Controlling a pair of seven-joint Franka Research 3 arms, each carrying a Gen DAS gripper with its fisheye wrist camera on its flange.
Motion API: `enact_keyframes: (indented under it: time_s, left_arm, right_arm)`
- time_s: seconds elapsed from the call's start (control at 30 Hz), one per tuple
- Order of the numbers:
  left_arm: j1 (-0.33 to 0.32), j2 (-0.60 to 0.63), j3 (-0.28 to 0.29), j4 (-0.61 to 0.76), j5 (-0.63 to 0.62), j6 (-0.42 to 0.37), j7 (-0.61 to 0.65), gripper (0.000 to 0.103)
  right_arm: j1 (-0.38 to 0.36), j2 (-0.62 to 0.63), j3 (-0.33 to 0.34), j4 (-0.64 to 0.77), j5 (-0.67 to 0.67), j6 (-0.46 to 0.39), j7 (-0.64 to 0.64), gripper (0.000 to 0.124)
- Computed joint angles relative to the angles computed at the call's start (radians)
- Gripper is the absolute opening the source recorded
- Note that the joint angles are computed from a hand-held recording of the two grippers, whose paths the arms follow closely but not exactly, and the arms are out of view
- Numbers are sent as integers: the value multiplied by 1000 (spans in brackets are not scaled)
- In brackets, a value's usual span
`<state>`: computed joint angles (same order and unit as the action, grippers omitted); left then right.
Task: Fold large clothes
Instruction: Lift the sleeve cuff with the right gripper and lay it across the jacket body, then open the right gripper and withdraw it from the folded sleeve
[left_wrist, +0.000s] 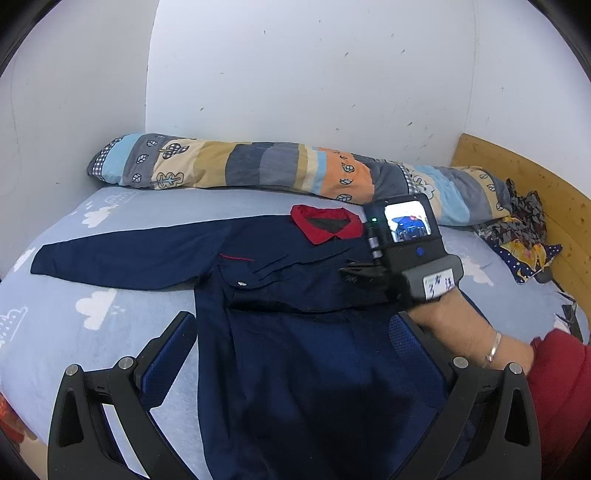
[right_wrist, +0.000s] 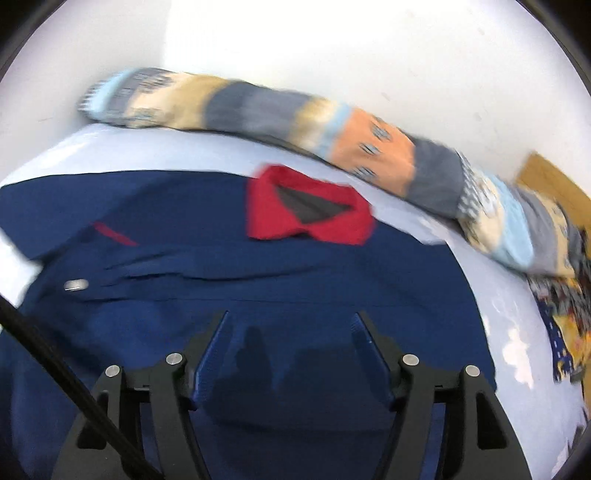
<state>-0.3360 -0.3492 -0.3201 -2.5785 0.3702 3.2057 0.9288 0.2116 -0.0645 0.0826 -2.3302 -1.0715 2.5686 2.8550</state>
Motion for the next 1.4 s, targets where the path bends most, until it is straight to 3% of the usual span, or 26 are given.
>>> enact_keyframes:
  time_s: [0.17,0.23,0.27,0.37,0.47,0.57,0.67,0.73,0.8,0.93,1.07,1.17,1.23,1.4]
  left_arm:
    - [68,6,-65,12,19,-7,-32,103]
    - [201,3,-187,31,62,-16,-91,103]
    - [237,8,-218,41,78,-29,-111,103]
    - [330,59,-297,98,139,-71,-190,103]
    - [379,94,-332,134,201,-103,-262,103]
    - [342,105,-287,134,221,-99,-281,103]
    - [376,104,-309,143,304,-96,-345,103]
    - [371,117,-306,156,338,-113,-370,103]
    - [330,130,-268,161,342,-123,-367,103]
    - [310,128,-237,165,413,-128,-433,103]
    - [252,137,-178,167,440,-141,-449,103]
    - [196,143,-123,166,436,-151,-440,103]
    - [155,144,-79,156,399,-141,-409,103]
    - [125,136,-28,133,327,-137,-370,103]
  right_arm:
    - [-24,63,-41,6,157,29,-89,69]
    - [-15,73,-41,5,132,35,-70,68]
    - [-11,75,-42,5,133,45,-76,68]
    - [-4,75,-48,10,170,84,-150,66]
    - [-10,62,-56,20,116,75,-90,64]
    - [-24,67,-64,47,99,12,-80,64]
    - [-39,93,-76,66,174,-15,-168,65]
    - [-41,107,-80,60,244,1,-242,65]
    - [-29,88,-79,36,197,2,-202,65]
    - [-26,7,-57,-43,138,31,-128,67]
    - [-27,-52,-19,-125,218,29,-191,68]
    - [-17,-136,-11,-195,397,22,-325,73]
    - [15,-189,-24,-241,590,0,-473,74]
    - [44,-422,5,-385,777,-64,-585,74]
